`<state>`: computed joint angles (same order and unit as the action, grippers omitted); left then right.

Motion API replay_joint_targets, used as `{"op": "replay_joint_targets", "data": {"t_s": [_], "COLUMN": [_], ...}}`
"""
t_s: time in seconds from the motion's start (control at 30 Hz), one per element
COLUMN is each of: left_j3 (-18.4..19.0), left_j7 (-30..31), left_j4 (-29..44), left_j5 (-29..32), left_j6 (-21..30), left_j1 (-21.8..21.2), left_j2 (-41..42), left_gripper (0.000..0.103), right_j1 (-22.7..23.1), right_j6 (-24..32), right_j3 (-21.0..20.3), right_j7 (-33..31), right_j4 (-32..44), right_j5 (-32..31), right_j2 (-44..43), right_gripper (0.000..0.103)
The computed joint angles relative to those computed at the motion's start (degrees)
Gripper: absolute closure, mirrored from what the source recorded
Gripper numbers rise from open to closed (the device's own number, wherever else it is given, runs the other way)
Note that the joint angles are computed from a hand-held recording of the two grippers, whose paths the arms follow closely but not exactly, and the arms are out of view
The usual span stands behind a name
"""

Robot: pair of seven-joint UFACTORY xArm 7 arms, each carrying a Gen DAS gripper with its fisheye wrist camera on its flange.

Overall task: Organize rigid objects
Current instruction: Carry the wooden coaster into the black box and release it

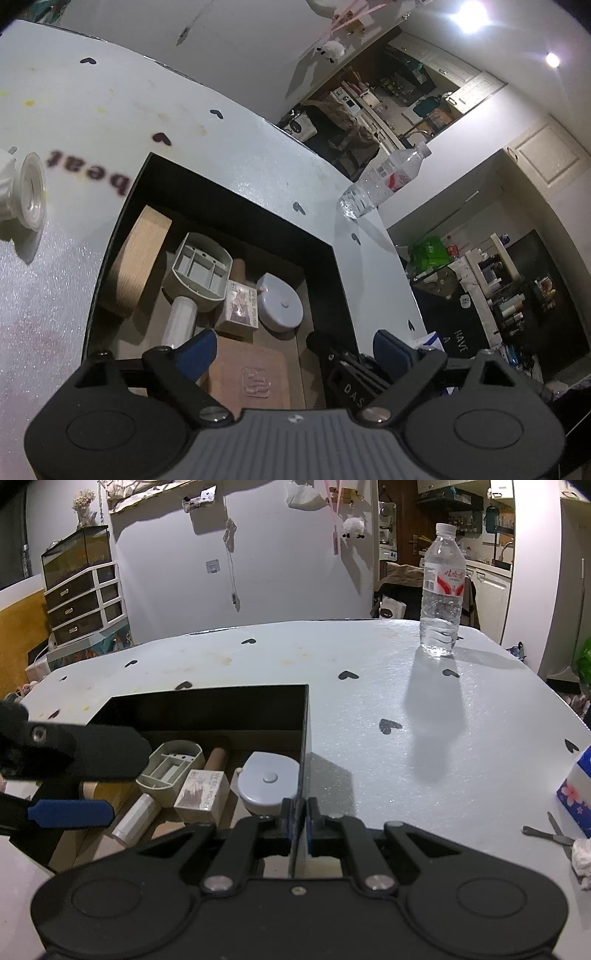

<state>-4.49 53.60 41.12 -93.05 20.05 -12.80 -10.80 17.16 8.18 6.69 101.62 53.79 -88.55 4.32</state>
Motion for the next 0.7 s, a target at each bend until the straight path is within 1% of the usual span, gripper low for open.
{"op": "replay_joint_targets", "data": {"t_s": [0.23, 0.47, 0.57, 0.7], "left_j3": [0.0, -0.1, 0.0, -0.4], "left_j7": [1.7, 2.9, 3.9, 5.5], "left_j4": [-0.9, -3.2, -4.5, -6.7], "left_j5": [0.1, 2.1, 1.6, 0.2], "left_j6": [0.0, -1.3, -2.5, -5.4], "left_j1": [0.0, -0.9, -1.4, -1.6], "left_j2": [-1.8, -5.8, -7.8, -11.1], "left_gripper": [0.011, 0.003, 0.0, 0.0], "right_j1": [0.2, 0.3, 0.3, 0.2], "right_j6": [0.4, 0.4, 0.4, 0.4], "right_j3": [0.0, 0.0, 0.0, -0.1], "right_j7": [-0.7, -0.5, -0.5, -0.5], "right_j4": [0.0, 0.0, 0.0, 0.0], "right_j5": [1.0, 0.8, 0.8, 0.7], "right_j2": [0.0, 0.0, 0.0, 0.0], "right_gripper": [0.096, 0.096, 0.096, 0.096]}}
